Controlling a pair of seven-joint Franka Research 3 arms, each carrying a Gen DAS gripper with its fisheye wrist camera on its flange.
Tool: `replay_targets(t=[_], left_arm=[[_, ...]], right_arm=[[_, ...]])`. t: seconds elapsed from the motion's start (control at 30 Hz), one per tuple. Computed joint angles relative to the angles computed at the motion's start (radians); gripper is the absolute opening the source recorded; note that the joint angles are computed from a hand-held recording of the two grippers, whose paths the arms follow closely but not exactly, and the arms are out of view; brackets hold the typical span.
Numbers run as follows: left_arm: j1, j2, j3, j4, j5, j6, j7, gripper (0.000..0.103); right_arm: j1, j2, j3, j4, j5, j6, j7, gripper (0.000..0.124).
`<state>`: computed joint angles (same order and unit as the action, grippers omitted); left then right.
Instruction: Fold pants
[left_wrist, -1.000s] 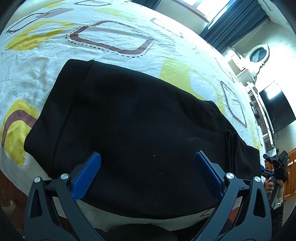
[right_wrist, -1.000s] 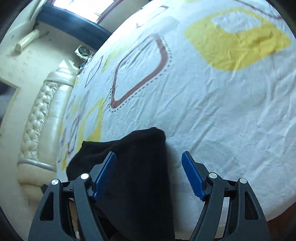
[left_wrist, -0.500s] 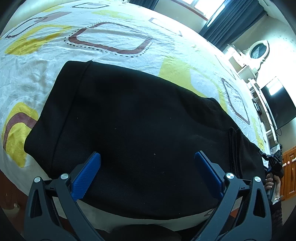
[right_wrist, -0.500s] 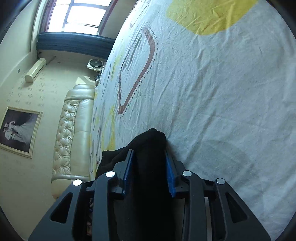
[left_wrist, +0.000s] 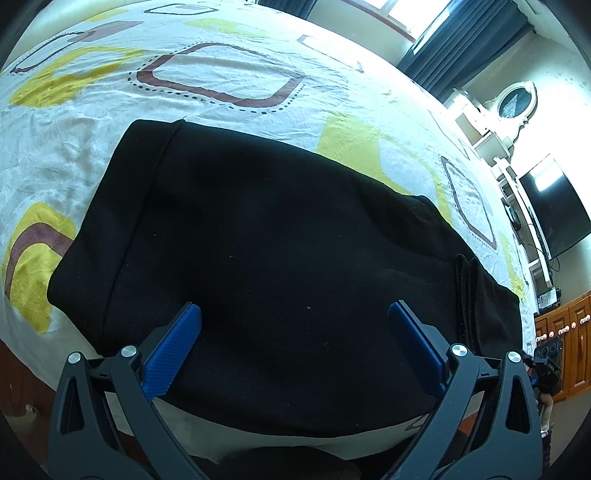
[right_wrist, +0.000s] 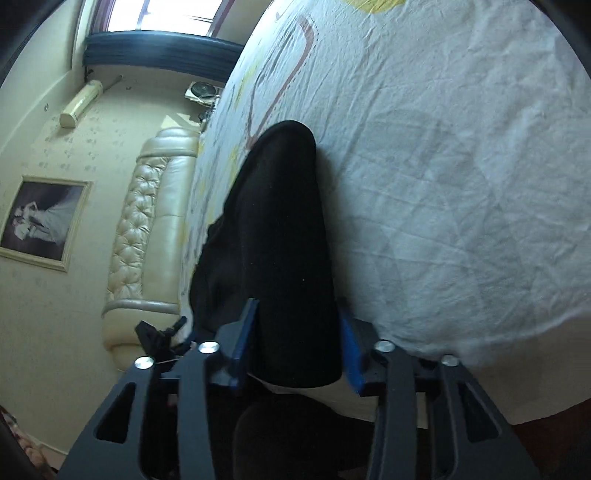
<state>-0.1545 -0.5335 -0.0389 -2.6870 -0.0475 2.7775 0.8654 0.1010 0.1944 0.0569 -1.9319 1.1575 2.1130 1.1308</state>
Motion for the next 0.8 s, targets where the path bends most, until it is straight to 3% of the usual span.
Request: replay_targets(t=[0.1, 0.2, 0.27, 0.33, 0.43, 0.57, 0.63, 0.73, 0.8], left_arm=[[-0.002, -0.002, 0.001, -0.001, 0.003, -0.003, 0.006, 0.101], [-0.008, -0.008, 0.007, -0.003, 0.001, -0.002, 0.016, 0.101], [-0.014, -0.021, 0.014, -0.01, -0.003, 0.002, 0.03, 0.101], [-0.029, -0.043, 0.029, -0.013, -0.012, -0.005, 0.053, 0.101], [-0.074, -0.103, 0.089, -0.031, -0.047, 0.021, 0.143, 0.101], [-0.089, -0.195, 0.182, -0.071, -0.077, 0.047, 0.27, 0.101], [-0.097, -0.234, 0.257, -0.097, -0.125, 0.05, 0.32, 0.101], [-0.097, -0.263, 0.357, -0.137, -0.205, 0.078, 0.38, 0.101], [-0.126, -0.268, 0.433, -0.155, -0.26, 0.103, 0.442, 0.101]], right_arm=[[0.0, -0.007, -0.002, -0.014, -0.001, 0.01, 0.005, 0.025], [0.024, -0.04, -0.001, -0.019, -0.058, 0.062, 0.081, 0.044], [0.064, -0.095, 0.001, -0.045, -0.165, 0.193, 0.172, 0.07], [0.117, -0.153, 0.008, -0.081, -0.388, 0.365, 0.349, 0.07], [0.16, -0.196, 0.02, -0.103, -0.655, 0.459, 0.562, 0.071], [0.212, -0.222, 0.054, -0.133, -0.744, 0.542, 0.632, 0.071], [0.239, -0.23, 0.074, -0.152, -0.82, 0.576, 0.655, 0.071], [0.266, -0.222, 0.105, -0.147, -1.13, 0.604, 0.785, 0.071], [0.287, -0.206, 0.113, -0.12, -1.281, 0.576, 0.831, 0.071]])
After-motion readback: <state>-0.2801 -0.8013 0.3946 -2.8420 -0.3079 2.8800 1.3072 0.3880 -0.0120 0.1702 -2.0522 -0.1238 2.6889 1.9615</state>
